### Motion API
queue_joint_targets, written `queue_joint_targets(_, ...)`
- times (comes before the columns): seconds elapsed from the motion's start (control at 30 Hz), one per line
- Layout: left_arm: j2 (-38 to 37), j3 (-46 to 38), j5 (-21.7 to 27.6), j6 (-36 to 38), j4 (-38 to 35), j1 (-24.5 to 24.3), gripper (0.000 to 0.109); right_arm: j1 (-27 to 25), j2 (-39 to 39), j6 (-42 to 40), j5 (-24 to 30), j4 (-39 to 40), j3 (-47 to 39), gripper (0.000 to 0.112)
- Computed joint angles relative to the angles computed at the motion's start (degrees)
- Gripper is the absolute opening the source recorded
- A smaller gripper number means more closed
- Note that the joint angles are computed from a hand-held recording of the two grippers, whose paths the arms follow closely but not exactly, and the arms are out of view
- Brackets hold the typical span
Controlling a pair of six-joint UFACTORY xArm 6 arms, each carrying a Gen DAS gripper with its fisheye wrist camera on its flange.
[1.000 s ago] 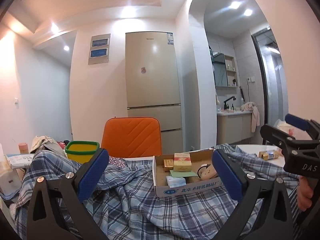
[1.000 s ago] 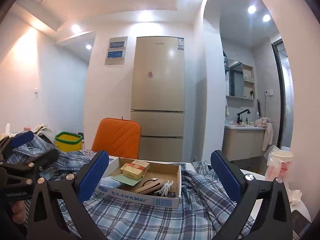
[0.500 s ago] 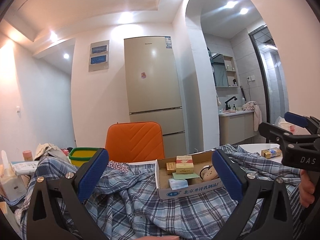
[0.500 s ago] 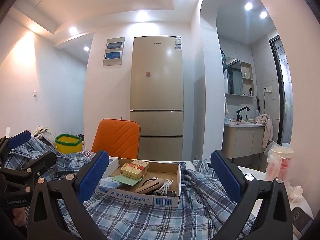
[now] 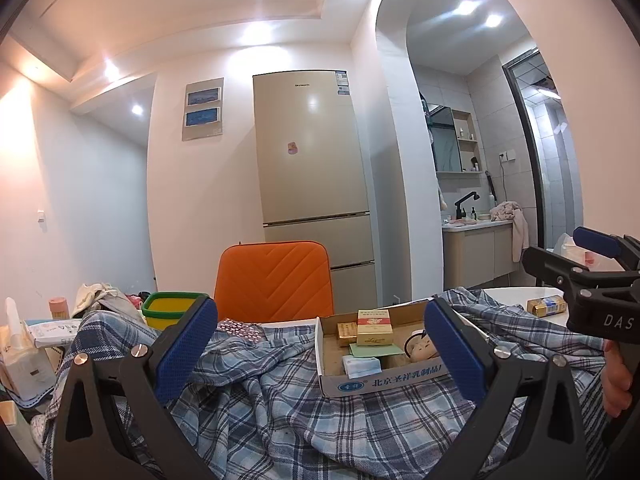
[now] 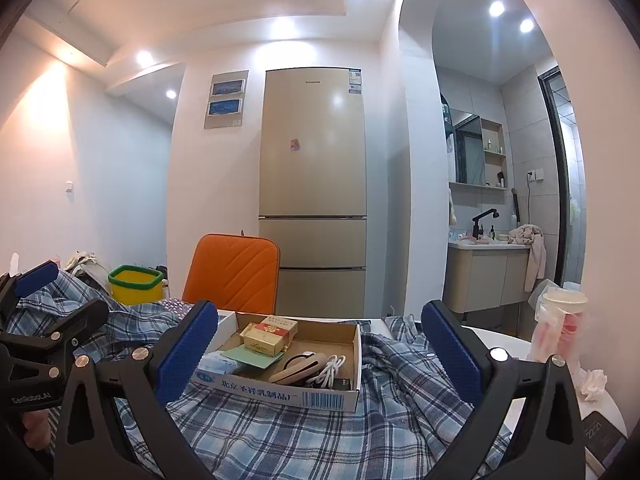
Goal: Organize soft objects
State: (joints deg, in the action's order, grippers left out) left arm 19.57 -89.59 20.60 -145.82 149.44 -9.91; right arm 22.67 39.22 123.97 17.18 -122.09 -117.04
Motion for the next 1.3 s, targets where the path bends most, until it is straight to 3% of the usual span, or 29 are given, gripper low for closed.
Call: queue_joint_targets(1.3, 1.0, -0.8, -0.3, 3.3, -1.3, -0.2, 0.103, 0.0, 0.4, -0.1, -0.2, 0.2, -0.3, 0.103)
